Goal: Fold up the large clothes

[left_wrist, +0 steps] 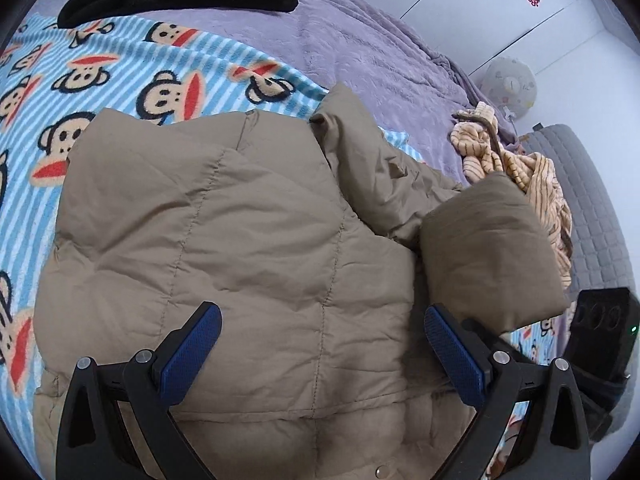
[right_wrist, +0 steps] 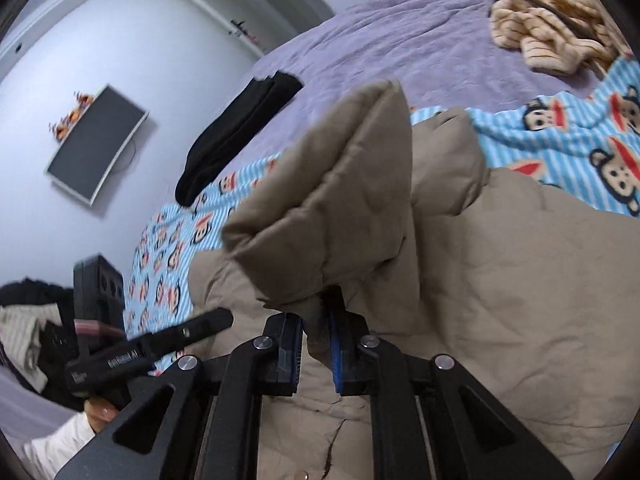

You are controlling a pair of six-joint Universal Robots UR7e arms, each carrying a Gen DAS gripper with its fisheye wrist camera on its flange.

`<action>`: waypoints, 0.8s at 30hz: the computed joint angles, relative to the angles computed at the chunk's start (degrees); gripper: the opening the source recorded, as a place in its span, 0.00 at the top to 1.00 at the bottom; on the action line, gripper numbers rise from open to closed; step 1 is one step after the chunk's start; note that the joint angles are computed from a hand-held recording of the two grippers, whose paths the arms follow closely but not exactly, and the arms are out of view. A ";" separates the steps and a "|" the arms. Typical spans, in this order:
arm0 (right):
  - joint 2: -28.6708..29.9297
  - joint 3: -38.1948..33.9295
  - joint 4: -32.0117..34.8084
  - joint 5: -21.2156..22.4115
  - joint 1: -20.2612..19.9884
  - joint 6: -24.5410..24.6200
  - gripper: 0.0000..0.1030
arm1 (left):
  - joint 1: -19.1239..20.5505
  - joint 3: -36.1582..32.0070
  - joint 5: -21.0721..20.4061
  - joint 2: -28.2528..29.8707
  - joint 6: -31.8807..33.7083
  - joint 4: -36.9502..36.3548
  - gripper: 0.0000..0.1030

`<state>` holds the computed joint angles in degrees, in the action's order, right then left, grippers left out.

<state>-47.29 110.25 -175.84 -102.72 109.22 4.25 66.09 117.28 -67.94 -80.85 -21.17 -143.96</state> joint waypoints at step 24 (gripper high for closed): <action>-13.40 18.15 5.07 -12.22 -5.26 6.16 0.85 | 0.24 -7.70 -7.15 11.89 2.36 5.09 0.91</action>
<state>-60.70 128.40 -170.77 -114.93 103.96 10.41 66.33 109.57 -75.09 -68.96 -18.81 -138.87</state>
